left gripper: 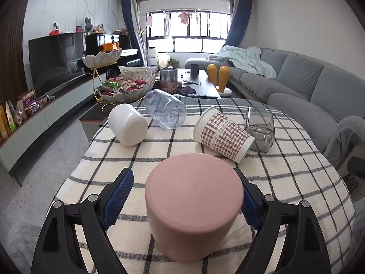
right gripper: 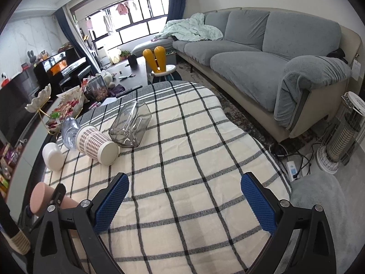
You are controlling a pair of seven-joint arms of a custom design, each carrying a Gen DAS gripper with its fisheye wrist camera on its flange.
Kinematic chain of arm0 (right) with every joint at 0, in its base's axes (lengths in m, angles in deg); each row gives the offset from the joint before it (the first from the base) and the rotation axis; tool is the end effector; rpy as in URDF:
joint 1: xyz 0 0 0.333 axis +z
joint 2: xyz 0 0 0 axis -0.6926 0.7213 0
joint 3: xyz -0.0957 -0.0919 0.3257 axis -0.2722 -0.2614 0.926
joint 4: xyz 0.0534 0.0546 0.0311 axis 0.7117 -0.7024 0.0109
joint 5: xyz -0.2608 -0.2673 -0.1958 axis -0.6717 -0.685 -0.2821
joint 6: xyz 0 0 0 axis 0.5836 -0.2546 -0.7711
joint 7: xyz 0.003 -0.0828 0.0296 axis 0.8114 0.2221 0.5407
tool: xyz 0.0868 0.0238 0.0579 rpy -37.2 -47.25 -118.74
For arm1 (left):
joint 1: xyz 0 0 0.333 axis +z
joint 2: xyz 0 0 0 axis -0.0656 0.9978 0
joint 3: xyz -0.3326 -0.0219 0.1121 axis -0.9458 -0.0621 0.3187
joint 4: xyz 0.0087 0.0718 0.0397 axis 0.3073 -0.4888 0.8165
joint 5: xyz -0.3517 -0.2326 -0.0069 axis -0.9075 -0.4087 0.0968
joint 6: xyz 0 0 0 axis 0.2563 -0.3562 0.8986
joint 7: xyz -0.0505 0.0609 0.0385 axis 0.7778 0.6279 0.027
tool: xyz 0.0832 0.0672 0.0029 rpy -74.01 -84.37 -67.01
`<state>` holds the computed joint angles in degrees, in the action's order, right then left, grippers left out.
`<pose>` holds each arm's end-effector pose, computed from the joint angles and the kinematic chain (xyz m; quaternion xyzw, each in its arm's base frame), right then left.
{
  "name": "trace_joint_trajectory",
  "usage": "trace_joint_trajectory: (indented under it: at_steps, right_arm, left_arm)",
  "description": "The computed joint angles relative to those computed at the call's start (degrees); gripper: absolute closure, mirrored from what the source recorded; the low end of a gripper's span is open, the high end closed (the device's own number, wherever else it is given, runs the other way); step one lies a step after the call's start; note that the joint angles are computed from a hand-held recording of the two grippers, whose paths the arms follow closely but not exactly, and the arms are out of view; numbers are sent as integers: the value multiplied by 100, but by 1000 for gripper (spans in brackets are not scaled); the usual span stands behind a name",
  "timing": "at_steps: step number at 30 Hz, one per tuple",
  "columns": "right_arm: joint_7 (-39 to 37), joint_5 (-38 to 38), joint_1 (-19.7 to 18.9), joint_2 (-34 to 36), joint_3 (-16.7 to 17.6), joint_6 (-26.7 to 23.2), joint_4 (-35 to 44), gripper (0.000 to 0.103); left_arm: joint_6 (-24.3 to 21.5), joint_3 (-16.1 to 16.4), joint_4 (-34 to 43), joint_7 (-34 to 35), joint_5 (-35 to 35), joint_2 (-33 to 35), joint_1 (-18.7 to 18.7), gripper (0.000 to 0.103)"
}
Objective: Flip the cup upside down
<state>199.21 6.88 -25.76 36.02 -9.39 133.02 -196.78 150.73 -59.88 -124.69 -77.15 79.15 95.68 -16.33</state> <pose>0.6509 0.1672 0.4319 -0.5377 0.7515 -0.2594 0.2809 0.6762 -0.2185 0.3795 -0.6421 0.6087 -0.3224 0.3365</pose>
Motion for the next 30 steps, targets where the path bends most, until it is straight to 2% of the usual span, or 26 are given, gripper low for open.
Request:
trace_joint_trajectory:
  at_steps: [4,7,10,12,15,17,19,22,26,30]
  right_arm:
    - [138,-260,56,-62,-60,54,-13,4]
    - [97,-353,48,-150,6,-15,-1,4]
    - [82,-459,26,-314,90,-63,-42,4]
    - [-2,-458,-22,-414,185,-123,-58,4]
    - [-582,38,-157,-558,429,-242,-86,4]
    - [-1040,480,-222,-644,569,-340,-101,4]
    - [-1435,852,-240,-746,683,-518,-96,4]
    - [-1901,1309,-264,-876,797,-668,-108,4]
    - [-2632,1957,-277,-978,936,-1043,-5,2]
    - [-3288,2425,-252,-1054,1030,-1457,100,2]
  left_arm:
    - [19,-64,-183,493,-443,-168,51,17]
    - [5,-163,-435,1368,-1346,-378,120,17]
    - [-23,-158,-719,2008,-1934,-658,80,17]
    - [-3,-239,-927,2600,-2504,-853,139,17]
    - [-185,-541,-1217,3892,-3963,-1153,346,17]
    - [-547,-668,-1305,4524,-4779,-1369,396,17]
    - [-705,-749,-1393,5043,-5548,-1550,461,17]
    - [-1059,-803,-1415,5535,-6315,-1743,473,16]
    - [-1685,-861,-1385,5924,-7035,-1974,464,15]
    - [-2310,-880,-1291,5902,-7086,-2104,421,15]
